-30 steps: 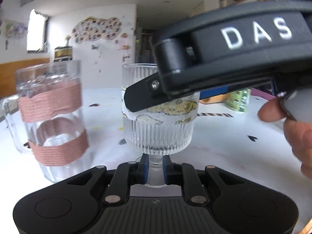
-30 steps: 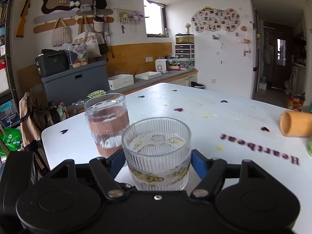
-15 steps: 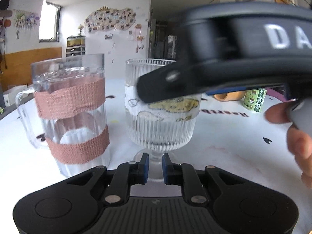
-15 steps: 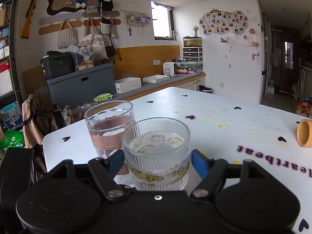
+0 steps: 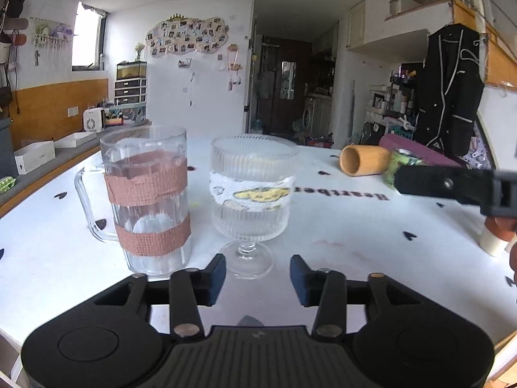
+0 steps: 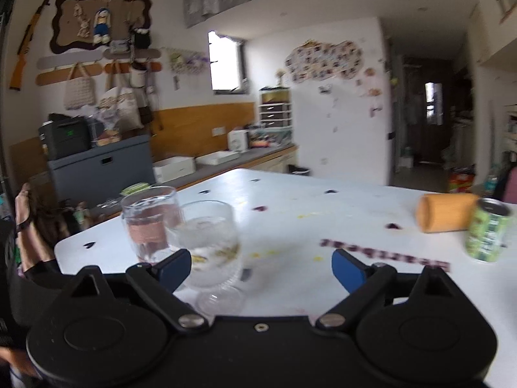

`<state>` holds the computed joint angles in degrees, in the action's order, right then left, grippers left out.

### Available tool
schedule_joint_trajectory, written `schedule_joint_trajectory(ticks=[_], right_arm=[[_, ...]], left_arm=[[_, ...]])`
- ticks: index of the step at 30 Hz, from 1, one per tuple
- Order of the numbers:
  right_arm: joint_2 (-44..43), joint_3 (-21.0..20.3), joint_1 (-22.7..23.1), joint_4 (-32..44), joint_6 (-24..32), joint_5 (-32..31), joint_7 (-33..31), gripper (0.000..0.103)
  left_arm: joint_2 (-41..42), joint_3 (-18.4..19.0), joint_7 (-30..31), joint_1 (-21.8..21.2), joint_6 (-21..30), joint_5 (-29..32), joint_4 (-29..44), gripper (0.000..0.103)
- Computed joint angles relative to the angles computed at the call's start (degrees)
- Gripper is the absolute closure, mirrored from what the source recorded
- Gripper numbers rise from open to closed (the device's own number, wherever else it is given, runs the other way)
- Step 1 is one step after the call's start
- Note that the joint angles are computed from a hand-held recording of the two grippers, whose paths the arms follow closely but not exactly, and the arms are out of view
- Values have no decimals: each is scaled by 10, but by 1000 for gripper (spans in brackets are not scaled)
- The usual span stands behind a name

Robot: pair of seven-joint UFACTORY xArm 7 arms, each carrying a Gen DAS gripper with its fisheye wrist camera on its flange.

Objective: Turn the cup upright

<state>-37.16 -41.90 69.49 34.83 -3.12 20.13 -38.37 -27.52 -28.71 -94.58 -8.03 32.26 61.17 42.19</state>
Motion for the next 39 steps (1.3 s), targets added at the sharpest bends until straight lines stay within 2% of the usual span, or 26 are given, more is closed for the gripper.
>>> schedule_joint_trajectory(ticks=[5,8,14,20,25,39], right_arm=[[-38,70,-115,-55,-14,-16,27,8],[-54,109,-178,-81,-21,-31,51,7],[-77,152,-253,-114,-24,-68,83,6],[-97,183,-297,-142,-28,-95,103,0],[-101,198,-324,-152,-31,-109,124,0],[-115,206,-343,-160,-29,-130,148,0]], left_arm=[[-23,-37,-14,-4,45,14,8,27],[-31,-52,-22,-8,71,24,14,20],[-60,-63,-26,-22,103,23,6,3],[-75,-75,-33,-19,108,21,2,0],[-79,-82,-34,-14,105,19,1,0],[-85,-91,-31,-3,104,10,0,0]])
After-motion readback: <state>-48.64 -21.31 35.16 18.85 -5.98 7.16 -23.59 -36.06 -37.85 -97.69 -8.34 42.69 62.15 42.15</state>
